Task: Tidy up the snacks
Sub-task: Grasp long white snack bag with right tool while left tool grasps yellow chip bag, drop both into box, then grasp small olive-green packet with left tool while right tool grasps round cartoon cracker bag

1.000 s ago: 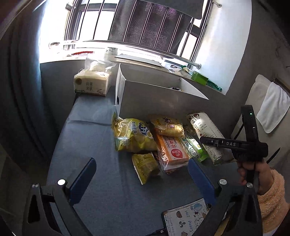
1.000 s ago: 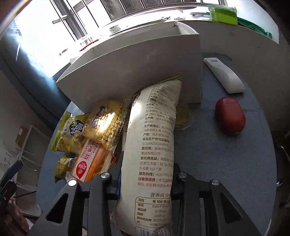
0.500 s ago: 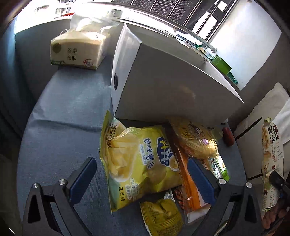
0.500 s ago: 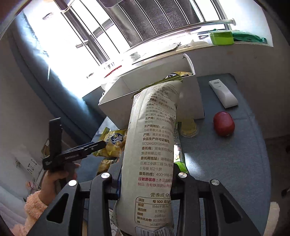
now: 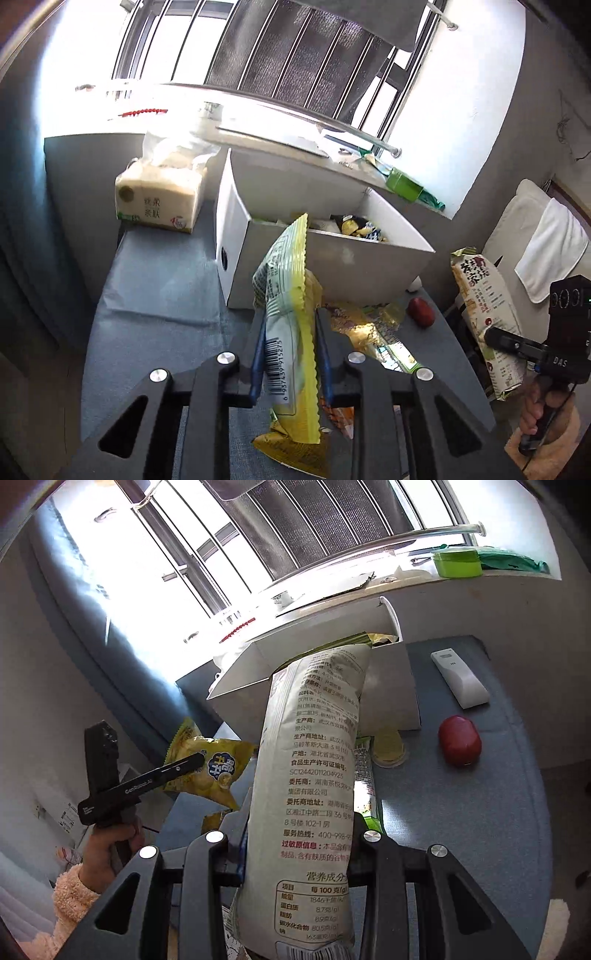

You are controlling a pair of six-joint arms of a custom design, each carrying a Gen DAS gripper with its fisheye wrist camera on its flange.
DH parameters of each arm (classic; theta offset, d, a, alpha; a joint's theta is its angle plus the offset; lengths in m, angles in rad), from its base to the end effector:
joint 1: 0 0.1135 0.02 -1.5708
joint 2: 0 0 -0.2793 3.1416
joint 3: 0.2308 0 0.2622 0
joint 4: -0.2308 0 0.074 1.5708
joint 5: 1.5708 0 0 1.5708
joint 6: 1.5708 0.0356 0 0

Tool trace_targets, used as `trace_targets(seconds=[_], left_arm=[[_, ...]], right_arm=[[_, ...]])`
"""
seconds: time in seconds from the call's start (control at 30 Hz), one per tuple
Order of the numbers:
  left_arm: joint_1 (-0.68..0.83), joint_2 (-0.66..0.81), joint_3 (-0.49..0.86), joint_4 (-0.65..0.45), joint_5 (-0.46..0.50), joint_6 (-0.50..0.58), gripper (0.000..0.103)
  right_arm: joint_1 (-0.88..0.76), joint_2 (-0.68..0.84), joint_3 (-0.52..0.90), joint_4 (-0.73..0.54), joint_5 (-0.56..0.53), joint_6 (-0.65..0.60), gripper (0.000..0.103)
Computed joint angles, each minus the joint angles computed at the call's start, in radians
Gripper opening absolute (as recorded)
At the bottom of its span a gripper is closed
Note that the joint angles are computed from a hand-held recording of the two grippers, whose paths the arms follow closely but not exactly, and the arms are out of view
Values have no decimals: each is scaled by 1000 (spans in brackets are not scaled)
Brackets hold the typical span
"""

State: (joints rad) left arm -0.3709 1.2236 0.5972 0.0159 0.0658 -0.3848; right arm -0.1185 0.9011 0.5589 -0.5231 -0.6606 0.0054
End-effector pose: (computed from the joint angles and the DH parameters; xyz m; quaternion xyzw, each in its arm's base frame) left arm 0.2384 -0.0952 0.2123 0.0090 0.8865 -0.1974 0.4183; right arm 0.1748 0.0012 0.2256 -0.0569 0.8929 0.2854 0.3435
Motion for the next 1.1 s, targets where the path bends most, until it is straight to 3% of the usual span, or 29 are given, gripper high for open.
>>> trace_targets(seconds=[0.1, 0.2, 0.43, 0.6, 0.63, 0.67, 0.7, 0.73, 0.93, 1.1], left_arm=[[-23, -50, 65, -41, -22, 24, 26], [-29, -9, 182, -69, -43, 60, 26], [-6, 314, 574, -133, -76, 146, 26], [6, 520, 790, -229, -106, 131, 31], [7, 556, 833, -269, -131, 129, 52], [8, 578, 857, -299, -148, 121, 91], [7, 566, 830, -293, -160, 103, 102], [11, 551, 796, -258, -152, 98, 103], [-8, 405, 645, -200, -192, 86, 103], [-71, 191, 472, -201, -247, 91, 103]], right_arm=[[21, 56, 60, 40, 19, 23, 38], [51, 144, 153, 74, 49, 57, 38], [166, 487, 498, 113, 161, 110, 38], [193, 737, 712, 101, 198, 147, 39], [195, 765, 728, 118, 206, 164, 44], [197, 786, 742, 130, 223, 182, 65], [196, 794, 743, 147, 238, 201, 82], [190, 792, 732, 175, 234, 218, 103], [156, 698, 653, 203, 203, 217, 103], [147, 493, 503, 211, 182, 153, 103]])
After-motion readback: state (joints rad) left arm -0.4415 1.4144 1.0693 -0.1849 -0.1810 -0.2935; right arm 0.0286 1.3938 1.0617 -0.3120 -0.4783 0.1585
